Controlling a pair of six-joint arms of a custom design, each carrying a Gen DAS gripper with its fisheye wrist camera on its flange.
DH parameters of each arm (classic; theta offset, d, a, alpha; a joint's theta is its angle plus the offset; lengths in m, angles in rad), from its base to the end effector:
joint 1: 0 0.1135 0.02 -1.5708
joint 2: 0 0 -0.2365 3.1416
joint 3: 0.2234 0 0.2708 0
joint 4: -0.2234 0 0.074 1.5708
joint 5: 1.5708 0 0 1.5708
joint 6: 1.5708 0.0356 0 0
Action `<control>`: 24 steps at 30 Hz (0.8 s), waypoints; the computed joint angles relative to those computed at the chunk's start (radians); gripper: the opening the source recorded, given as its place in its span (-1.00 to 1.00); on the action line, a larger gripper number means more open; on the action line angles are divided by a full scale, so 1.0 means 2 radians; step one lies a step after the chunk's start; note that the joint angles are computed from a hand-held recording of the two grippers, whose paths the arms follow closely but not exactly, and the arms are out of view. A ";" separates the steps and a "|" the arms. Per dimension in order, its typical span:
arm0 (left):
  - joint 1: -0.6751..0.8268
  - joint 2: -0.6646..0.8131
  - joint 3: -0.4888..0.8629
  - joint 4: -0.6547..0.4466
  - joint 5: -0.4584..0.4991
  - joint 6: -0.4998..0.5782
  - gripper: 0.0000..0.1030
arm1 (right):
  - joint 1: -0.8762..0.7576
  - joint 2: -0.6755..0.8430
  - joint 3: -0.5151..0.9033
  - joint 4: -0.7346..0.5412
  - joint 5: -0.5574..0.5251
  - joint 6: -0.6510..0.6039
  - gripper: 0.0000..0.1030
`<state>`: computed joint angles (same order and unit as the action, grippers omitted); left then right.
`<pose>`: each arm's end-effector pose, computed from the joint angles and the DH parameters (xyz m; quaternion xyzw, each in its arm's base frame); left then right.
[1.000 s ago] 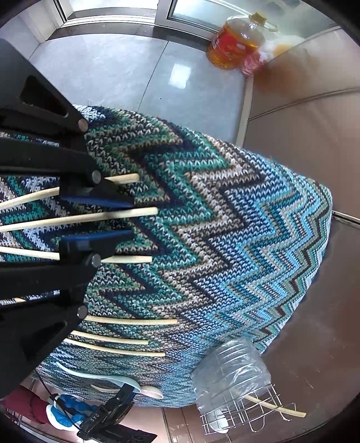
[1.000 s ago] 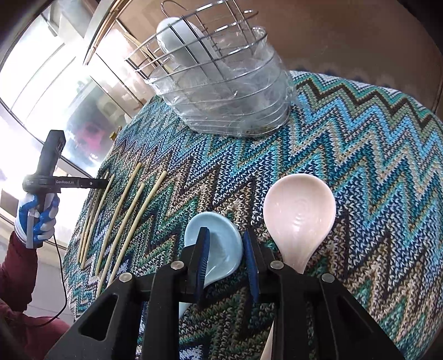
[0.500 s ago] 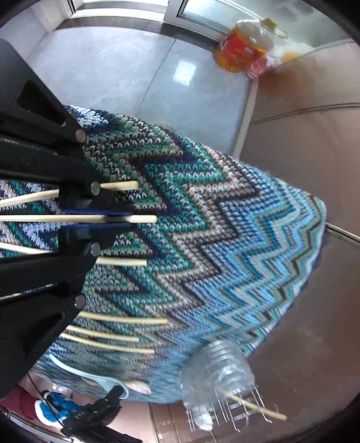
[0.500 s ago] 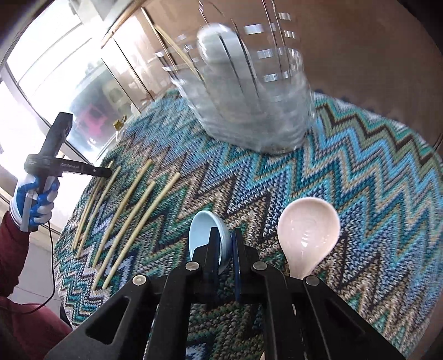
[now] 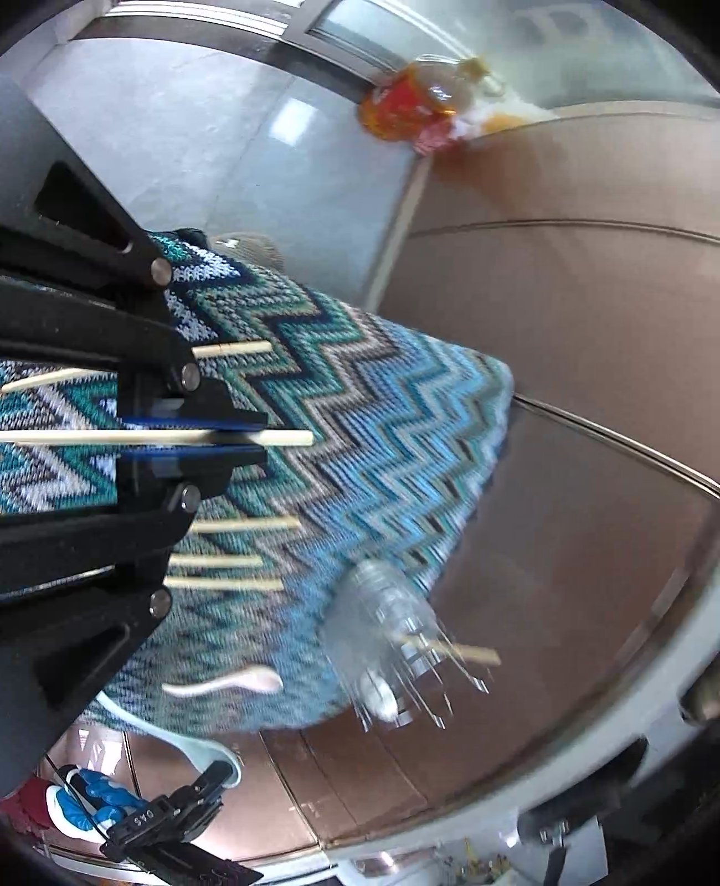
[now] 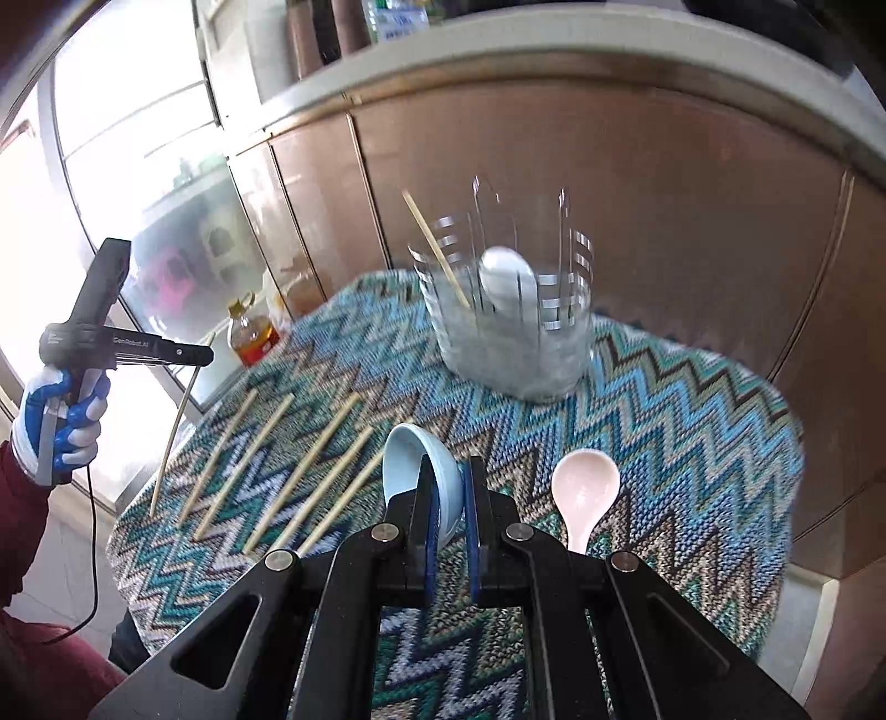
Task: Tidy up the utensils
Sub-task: 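Lift the chopstick with the left tool while the right tool carries the spoon to the holder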
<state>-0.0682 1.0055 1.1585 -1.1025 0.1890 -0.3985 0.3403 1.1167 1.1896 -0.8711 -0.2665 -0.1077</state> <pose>0.2076 -0.0209 0.3241 -0.1274 0.9397 -0.1578 0.2753 0.2334 0.0926 0.3275 -0.2527 0.8840 0.1656 0.3566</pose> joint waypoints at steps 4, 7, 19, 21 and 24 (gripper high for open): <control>-0.032 -0.017 0.057 -0.004 -0.024 -0.015 -0.92 | 0.021 -0.015 0.025 0.006 0.032 0.019 -0.85; -0.061 0.002 0.115 0.014 -0.045 -0.031 -0.92 | 0.028 -0.010 0.057 0.028 0.058 0.036 -0.85; -0.151 0.186 0.293 0.220 -0.141 -0.097 -0.92 | 0.042 0.084 0.133 0.230 0.204 0.032 -0.84; -0.161 0.221 0.310 0.245 -0.165 -0.099 -0.92 | 0.049 0.104 0.126 0.271 0.232 0.015 -0.84; -0.174 0.274 0.327 0.289 -0.201 -0.094 -0.92 | 0.050 0.135 0.114 0.328 0.256 -0.003 -0.84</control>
